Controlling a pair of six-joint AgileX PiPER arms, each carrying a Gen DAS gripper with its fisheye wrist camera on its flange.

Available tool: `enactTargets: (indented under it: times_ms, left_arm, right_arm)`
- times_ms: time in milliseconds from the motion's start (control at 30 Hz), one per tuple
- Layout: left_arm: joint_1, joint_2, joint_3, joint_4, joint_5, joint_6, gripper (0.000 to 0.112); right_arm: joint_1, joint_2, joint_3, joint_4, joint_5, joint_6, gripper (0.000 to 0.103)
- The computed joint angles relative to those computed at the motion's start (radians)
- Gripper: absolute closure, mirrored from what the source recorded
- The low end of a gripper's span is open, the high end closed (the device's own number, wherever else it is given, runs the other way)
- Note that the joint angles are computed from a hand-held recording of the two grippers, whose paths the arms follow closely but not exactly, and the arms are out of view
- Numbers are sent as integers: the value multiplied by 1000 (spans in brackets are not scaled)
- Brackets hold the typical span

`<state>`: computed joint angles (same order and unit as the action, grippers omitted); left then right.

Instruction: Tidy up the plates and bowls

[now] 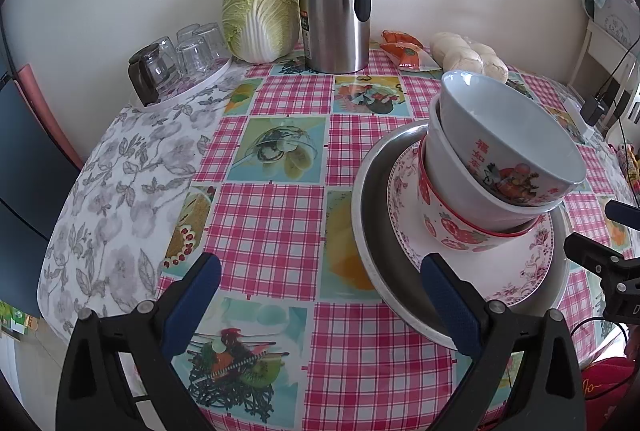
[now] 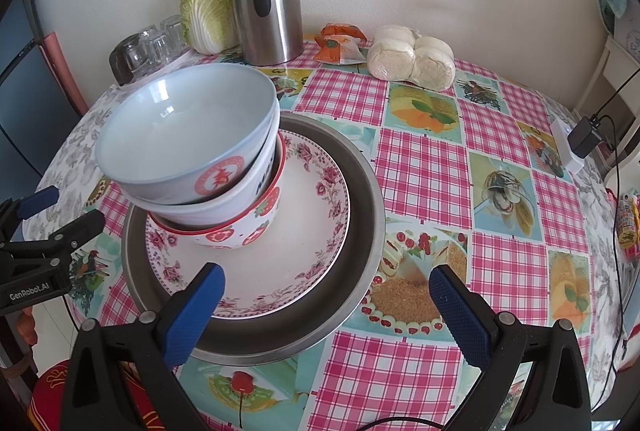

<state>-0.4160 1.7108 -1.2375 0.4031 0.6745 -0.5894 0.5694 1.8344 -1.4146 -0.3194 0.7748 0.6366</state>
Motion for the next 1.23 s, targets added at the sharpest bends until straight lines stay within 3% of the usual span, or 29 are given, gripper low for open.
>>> enactTargets:
  times_ms: [1233]
  left_arm:
    - [-2, -23, 17, 11, -13, -39, 12]
  right_arm:
    - [-2, 1, 0, 4, 2, -9, 0]
